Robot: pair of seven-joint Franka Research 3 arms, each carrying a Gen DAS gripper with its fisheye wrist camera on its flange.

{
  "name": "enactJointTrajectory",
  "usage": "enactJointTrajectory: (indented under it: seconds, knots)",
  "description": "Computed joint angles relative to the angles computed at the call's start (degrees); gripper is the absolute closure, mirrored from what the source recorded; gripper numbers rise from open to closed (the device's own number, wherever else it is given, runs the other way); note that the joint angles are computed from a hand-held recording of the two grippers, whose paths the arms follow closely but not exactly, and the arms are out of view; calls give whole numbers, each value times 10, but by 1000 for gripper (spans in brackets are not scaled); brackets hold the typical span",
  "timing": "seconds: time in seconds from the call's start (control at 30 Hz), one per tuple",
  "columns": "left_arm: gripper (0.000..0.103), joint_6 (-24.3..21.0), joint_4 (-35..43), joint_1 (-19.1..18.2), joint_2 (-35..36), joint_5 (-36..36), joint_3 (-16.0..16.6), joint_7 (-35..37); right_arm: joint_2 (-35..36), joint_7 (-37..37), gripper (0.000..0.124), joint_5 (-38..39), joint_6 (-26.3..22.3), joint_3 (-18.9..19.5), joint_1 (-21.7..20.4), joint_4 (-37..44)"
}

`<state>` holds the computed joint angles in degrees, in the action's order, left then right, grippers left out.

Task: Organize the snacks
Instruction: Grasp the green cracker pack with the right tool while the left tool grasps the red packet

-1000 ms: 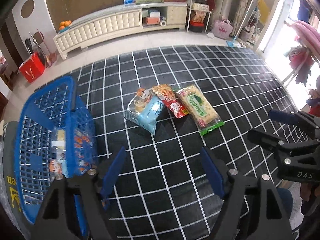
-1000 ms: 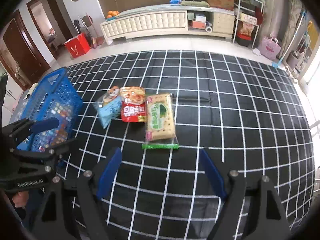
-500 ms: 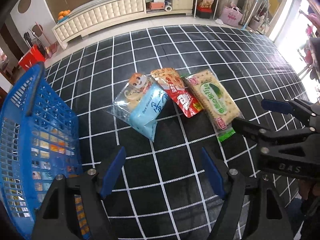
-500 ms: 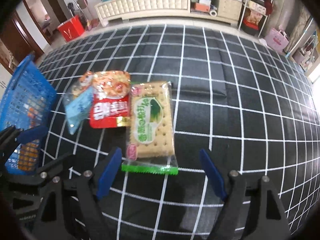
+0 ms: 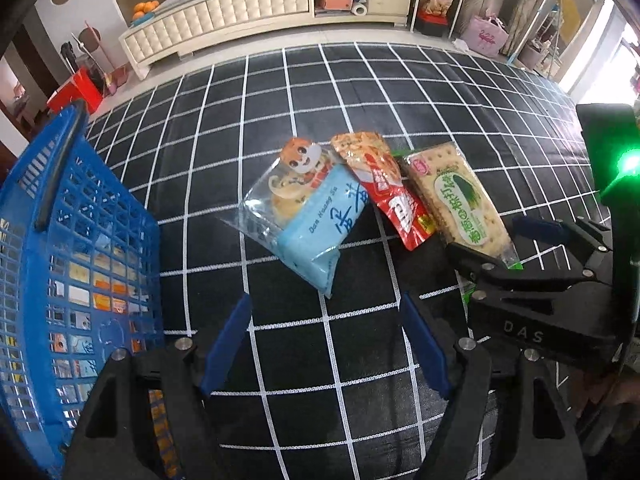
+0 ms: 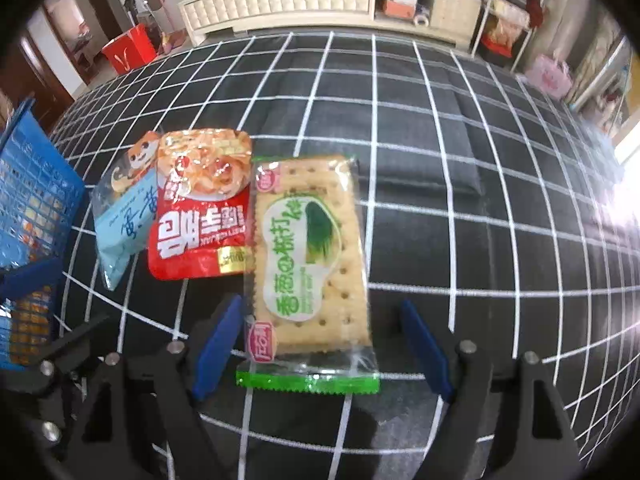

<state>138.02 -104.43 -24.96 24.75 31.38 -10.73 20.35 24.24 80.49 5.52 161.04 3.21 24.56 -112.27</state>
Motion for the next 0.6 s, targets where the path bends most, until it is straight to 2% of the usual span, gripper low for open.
enactJointTrajectory:
  seconds: [0.07,0.2,0.3,0.43,0.6]
  knots:
    - [28,3,-7,2,-5,-2,1,-5,-6,8,64,-22,38,-14,15,-19]
    - [28,3,-13,1,-10,3,2,-13,-22,-16,65,18,75,13,-17,-56]
    - [28,-8,-2,-2,-5,7,0,-7,-39,-65,65,98,90,65,-75,-80]
    - [28,-14,21,-5,12,6,-1,1,-61,-112,65,162,108,86,-102,-102]
    - [28,-9,48,-9,34,-5,2,0,-72,-183,65,250,109,117,-131,-117]
